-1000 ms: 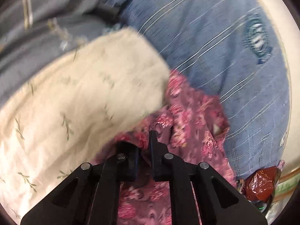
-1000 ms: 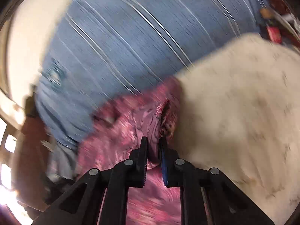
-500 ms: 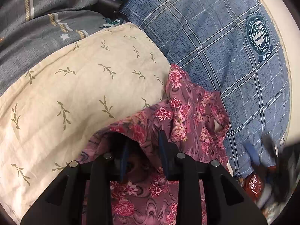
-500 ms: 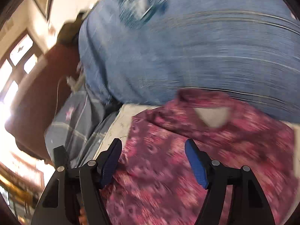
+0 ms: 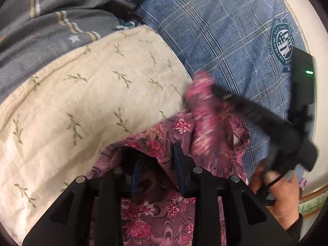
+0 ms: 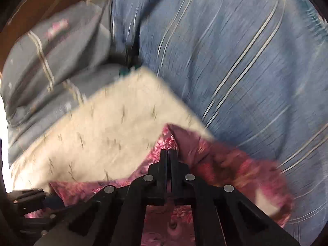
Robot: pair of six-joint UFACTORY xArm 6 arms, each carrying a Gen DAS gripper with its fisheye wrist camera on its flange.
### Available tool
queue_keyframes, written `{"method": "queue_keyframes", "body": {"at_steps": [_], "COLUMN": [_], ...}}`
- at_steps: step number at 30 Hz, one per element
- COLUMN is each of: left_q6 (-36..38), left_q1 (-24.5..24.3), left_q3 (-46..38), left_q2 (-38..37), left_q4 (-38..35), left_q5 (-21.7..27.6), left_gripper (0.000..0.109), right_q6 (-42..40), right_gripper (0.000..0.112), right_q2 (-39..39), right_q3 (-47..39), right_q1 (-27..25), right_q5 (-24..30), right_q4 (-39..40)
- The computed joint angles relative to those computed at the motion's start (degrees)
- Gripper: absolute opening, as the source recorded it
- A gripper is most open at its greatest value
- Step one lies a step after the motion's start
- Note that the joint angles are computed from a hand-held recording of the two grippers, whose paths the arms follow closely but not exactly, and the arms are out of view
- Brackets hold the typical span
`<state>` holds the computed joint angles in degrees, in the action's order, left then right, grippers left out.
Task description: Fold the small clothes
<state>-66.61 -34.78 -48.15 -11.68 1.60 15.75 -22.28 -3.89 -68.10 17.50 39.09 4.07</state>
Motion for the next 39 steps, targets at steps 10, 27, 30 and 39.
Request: {"method": "queue_keyframes", "body": {"at_steps": [10,27,30,39], "left_q6": [-4.31,-13.15,-13.75,-14.22], "left_q1": [0.87,-5.15,-5.54,-3.43], "left_q3": [-0.75,-9.14,-10.70,-10.81], "left_q2": [0.44,2.96,4.12,4.93], "left_q4": [5.88,25.09,27.62,26.21], "left_q5": [2.18,14.30,17.28,18.76], "left_gripper": [0.026,0.049,0.049,0.048], "right_q6": [6.78,-8.27,-10.52,-11.31], "right_gripper": [0.008,0.051,0.013,0.013], "right_q2": [7.76,-28.41,-30.42,-26.26], "right_q3": [-5.43,27.45,29.51,29.65], "right_q1": [-8.90,-57.56,-54.80,-49.54], "right_q5": [0.64,16.02,13.12,3.00], "right_q4": [12.55,39.48,40.54,38.03]}}
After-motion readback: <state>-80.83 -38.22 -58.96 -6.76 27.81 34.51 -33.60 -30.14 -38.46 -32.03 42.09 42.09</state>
